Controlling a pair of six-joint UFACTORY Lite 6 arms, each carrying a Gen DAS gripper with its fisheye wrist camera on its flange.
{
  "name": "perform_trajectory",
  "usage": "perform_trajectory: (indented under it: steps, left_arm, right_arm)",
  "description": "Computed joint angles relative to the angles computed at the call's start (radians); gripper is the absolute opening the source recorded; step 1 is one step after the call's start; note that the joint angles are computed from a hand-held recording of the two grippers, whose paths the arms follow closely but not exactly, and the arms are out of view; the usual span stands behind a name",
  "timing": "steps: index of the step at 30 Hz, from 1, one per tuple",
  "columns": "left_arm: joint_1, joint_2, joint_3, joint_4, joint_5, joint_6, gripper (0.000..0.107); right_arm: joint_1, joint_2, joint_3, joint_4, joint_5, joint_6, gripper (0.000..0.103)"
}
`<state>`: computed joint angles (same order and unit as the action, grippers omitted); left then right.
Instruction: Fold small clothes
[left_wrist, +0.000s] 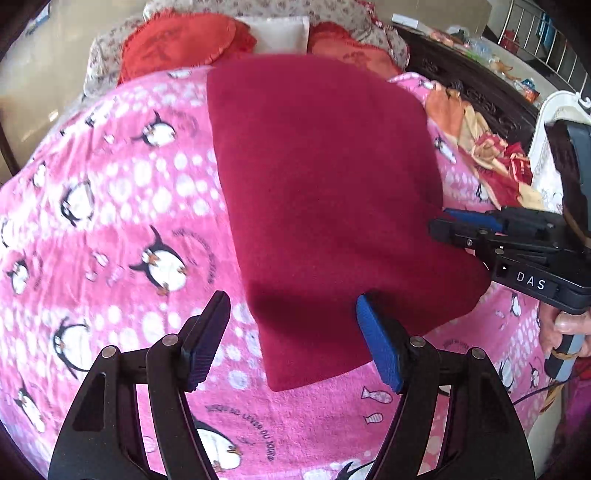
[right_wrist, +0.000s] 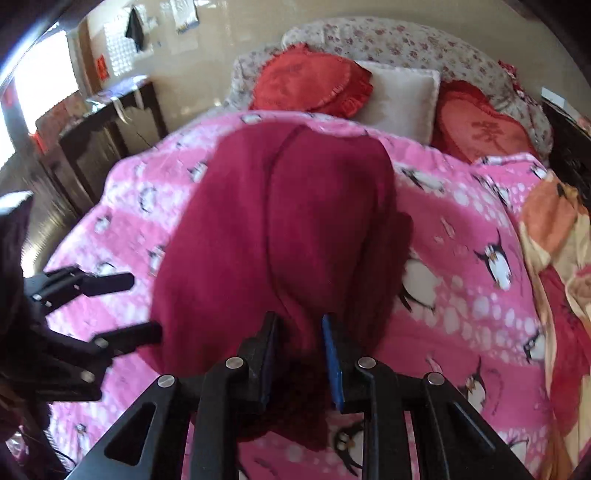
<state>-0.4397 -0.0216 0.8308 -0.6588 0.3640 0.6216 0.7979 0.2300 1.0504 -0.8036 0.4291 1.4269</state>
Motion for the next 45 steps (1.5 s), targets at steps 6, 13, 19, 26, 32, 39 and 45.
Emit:
perform_trajectory:
  steps: [6,13,19,26,32,39,45]
  left_arm:
    - [-0.009,-0.075,-0.026,0.072,-0.075,-0.064,0.071]
    - [-0.032,0.017,0.081,0.048,-0.073,-0.094,0.071]
    - [-0.146,0.079,0.089,0.267,-0.159,-0.306,0.072]
    - [-0.183,0.125,0.115,0.446,-0.179,-0.470,0.074]
    - [-0.154,0.104,0.087,0.303,-0.176,-0.364,0.074]
    - [-0.096,0.082,0.051,0.004,-0.121,-0.132,0.074]
    - [-0.100,0.015,0.018,0.126,-0.084,-0.255,0.074]
  right_arm:
    - [-0.047,-0.153,-0.121,-0.012,-0.124,0.073,0.022]
    - [-0.082,0.000,0.170,-0.145,0.000,0.125,0.025]
    - [-0.211,0.214,0.381,0.019,0.034,-0.085,0.025]
    - [-0.262,0.235,0.381,0.054,-0.019,-0.122,0.025]
    - [-0.137,0.003,0.187,-0.029,-0.005,-0.018,0.028]
    - [-0.006,-0.036,0.000,-0.101,0.023,0.148,0.029]
    - [-0.038,-0.081,-0.131,-0.252,-0.065,0.383,0.029]
